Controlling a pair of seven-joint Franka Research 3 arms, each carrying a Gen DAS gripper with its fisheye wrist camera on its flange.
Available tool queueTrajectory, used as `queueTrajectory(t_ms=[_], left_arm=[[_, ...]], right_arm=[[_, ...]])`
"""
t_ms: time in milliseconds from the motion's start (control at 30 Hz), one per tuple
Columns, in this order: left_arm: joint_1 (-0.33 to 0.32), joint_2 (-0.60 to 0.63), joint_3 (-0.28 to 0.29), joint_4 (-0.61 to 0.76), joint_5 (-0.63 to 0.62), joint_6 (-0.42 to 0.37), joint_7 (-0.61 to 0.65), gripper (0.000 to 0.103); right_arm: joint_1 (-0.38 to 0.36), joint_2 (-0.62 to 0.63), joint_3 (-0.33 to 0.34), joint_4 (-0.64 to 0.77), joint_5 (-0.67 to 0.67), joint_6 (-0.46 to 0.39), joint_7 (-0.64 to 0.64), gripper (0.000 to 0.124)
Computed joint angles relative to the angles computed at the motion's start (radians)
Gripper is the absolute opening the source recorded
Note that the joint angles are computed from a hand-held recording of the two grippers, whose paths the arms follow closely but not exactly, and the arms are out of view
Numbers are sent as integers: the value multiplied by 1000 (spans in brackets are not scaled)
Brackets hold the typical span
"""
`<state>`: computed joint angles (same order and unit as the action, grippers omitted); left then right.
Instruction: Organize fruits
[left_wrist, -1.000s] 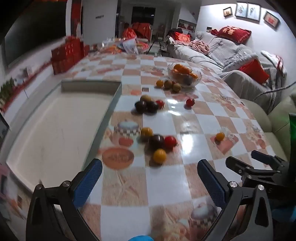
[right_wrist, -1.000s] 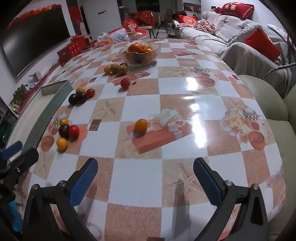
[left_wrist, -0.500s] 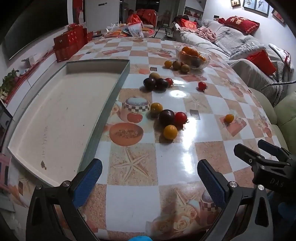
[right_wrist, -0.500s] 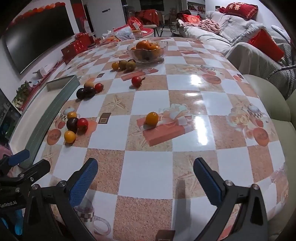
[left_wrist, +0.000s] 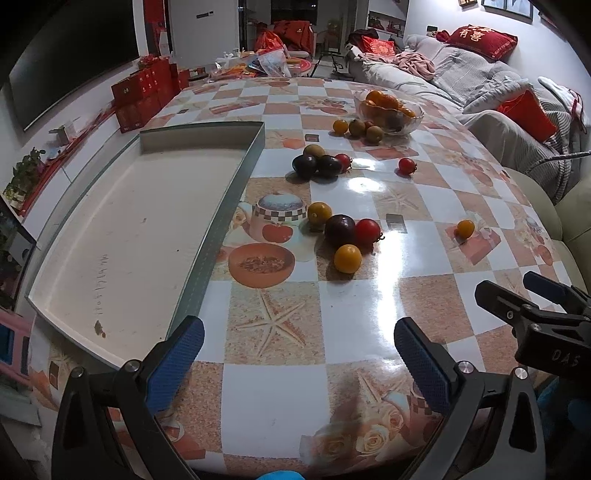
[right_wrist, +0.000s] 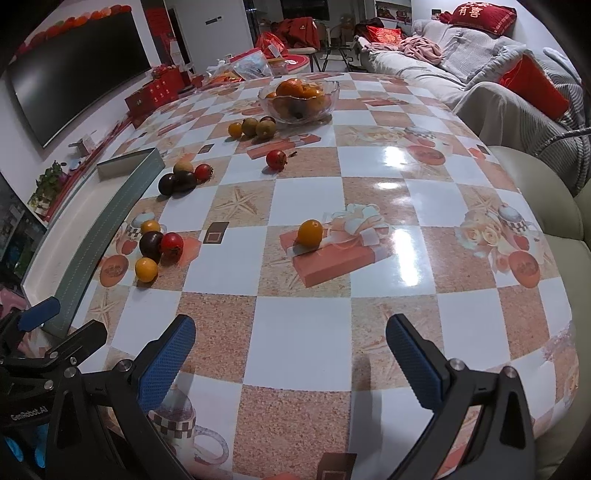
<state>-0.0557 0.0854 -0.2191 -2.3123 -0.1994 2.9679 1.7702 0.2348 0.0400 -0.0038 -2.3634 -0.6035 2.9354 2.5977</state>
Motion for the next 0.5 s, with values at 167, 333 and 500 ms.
queueTrajectory(t_ms=[167,333,500], left_arm=[[-3,-1,6,0,24,-3,-25,103],[-5,3,12,2,60,-4,-56,103],[-8,8,19,3,100,-4,-90,103]], right_arm=[[0,-1,-1,-4,3,1,3,103],[-4,-2,1,-11,32,10,-18,103],[-3,-1,0,-11,36,9,-23,103]])
